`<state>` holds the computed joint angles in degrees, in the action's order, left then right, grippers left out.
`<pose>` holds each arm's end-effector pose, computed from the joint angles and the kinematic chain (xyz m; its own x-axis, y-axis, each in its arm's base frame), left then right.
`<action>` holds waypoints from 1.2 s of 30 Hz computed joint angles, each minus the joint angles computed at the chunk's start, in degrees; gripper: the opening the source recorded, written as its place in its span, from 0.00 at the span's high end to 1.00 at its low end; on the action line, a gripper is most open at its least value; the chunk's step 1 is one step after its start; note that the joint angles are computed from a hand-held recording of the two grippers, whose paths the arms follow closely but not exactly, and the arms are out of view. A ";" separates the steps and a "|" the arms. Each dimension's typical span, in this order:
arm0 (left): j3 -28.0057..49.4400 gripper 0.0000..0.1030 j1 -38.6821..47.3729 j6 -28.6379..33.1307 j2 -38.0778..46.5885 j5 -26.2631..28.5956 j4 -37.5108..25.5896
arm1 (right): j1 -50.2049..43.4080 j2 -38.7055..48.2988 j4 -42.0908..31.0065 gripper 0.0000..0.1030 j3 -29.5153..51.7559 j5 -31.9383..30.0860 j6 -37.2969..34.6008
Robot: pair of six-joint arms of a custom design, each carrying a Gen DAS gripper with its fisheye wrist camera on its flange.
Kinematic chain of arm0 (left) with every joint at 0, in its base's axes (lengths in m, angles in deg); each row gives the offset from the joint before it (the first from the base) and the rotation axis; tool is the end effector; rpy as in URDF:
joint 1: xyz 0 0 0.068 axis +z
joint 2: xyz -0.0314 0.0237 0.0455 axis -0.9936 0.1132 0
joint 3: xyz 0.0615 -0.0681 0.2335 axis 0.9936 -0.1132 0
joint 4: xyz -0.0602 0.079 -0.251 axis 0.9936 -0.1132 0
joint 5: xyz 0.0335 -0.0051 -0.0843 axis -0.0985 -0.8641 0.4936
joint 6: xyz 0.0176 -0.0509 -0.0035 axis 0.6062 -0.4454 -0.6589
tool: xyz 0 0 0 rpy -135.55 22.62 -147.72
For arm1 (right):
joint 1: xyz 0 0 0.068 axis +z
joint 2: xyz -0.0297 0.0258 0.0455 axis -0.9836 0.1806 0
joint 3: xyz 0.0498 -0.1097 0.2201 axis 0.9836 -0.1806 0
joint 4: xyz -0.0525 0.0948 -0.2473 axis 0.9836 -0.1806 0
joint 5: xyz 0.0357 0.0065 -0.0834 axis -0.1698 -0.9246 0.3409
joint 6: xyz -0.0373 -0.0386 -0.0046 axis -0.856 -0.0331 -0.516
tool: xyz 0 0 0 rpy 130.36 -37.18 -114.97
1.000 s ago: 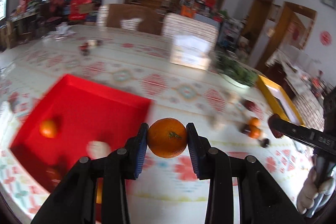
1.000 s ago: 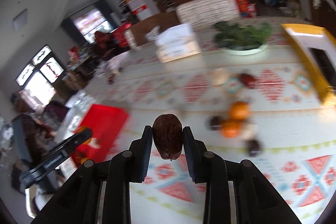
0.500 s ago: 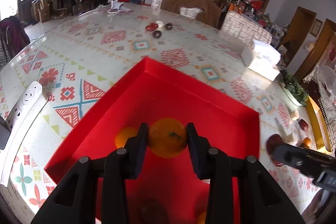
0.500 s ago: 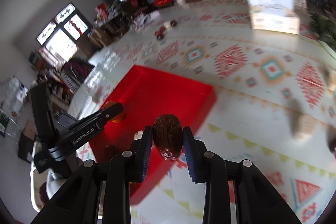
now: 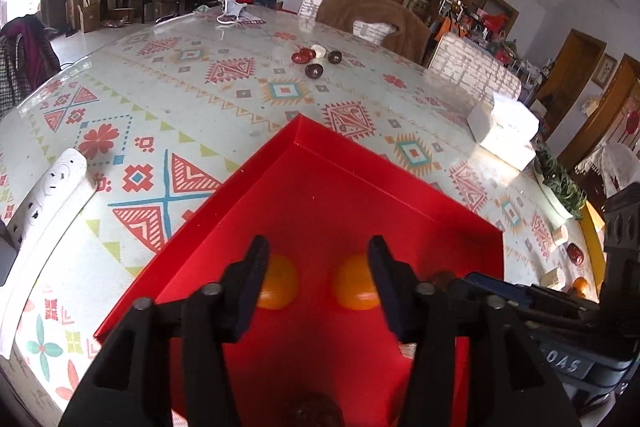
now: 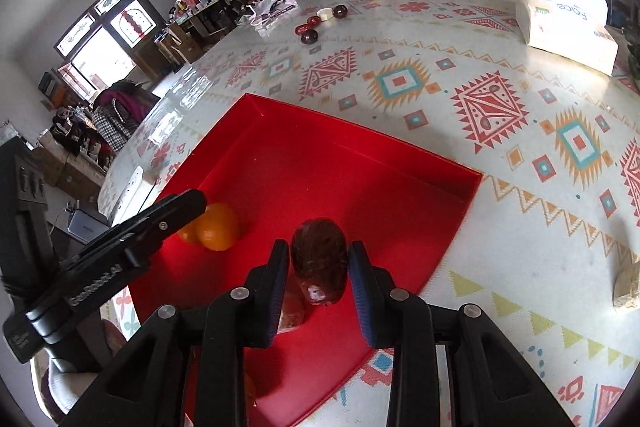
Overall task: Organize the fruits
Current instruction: 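Carry the orange and date over the red tray and open both tools, then grasp a beige rice cake with the left tool while the right tool grasps a dark plum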
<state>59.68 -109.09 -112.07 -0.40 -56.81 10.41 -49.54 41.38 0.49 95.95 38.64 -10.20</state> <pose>0.2584 -0.1128 0.2017 -0.6826 -0.3624 -0.6347 -0.2490 0.9318 -0.2642 0.3438 0.2115 0.1807 -0.8171 -0.2592 -0.5150 -0.4809 0.7991 0.3608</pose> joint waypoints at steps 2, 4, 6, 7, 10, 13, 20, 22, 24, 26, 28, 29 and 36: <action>-0.24 0.44 -0.75 -0.70 -1.57 -1.09 -0.88 | 0.58 -0.67 0.33 0.61 -0.48 1.19 -0.27; -0.55 0.42 -1.62 -1.68 -3.39 -2.14 -1.83 | 0.48 -2.43 0.41 0.61 -1.84 1.42 -0.88; -0.77 0.42 -3.10 -2.88 -5.49 -3.81 -3.06 | 0.58 -4.45 0.98 0.61 -3.39 1.81 -1.21; -0.92 0.41 -4.06 -3.55 -6.68 -4.85 -3.69 | 0.52 -5.77 1.29 0.60 -4.39 2.13 -1.41; -0.79 0.36 -8.32 -5.83 -9.97 -8.59 -5.85 | -0.12 -9.47 1.98 0.58 -7.32 2.27 -1.65; 0.72 0.33 -14.13 -8.17 -11.85 -13.73 -8.41 | -1.05 -13.57 2.58 0.54 -10.72 2.27 -1.77; 6.49 0.28 -28.06 -12.55 -9.57 -24.03 -11.30 | -7.61 -27.25 2.62 0.50 -22.86 1.81 -5.53; 7.84 0.27 -30.59 -13.41 -8.15 -25.16 -11.17 | -12.14 -31.81 1.29 0.48 -26.25 0.24 -7.43; 9.29 0.26 -32.89 -14.27 -6.15 -25.93 -10.60 | -19.19 -37.00 -1.07 0.48 -29.43 -2.45 -10.26; 10.45 0.26 -34.53 -14.81 -3.88 -26.05 -9.10 | -28.34 -41.21 -4.32 0.46 -31.44 -5.83 -14.32; 11.47 0.26 -35.49 -15.04 -1.41 -25.43 -7.05 | -38.44 -42.99 -7.29 0.44 -31.87 -9.26 -19.07; 12.25 0.26 -35.78 -14.92 0.37 -24.57 -5.71 | -44.92 -42.78 -8.77 0.44 -31.50 -11.02 -22.13; 19.89 0.26 -35.77 -12.22 13.23 -16.78 -0.76 | -66.19 -32.66 -12.95 0.44 -25.58 -17.13 -32.30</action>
<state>79.57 -144.86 -124.29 12.83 -73.59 9.65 -115.73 8.72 -12.46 70.37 21.52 -42.50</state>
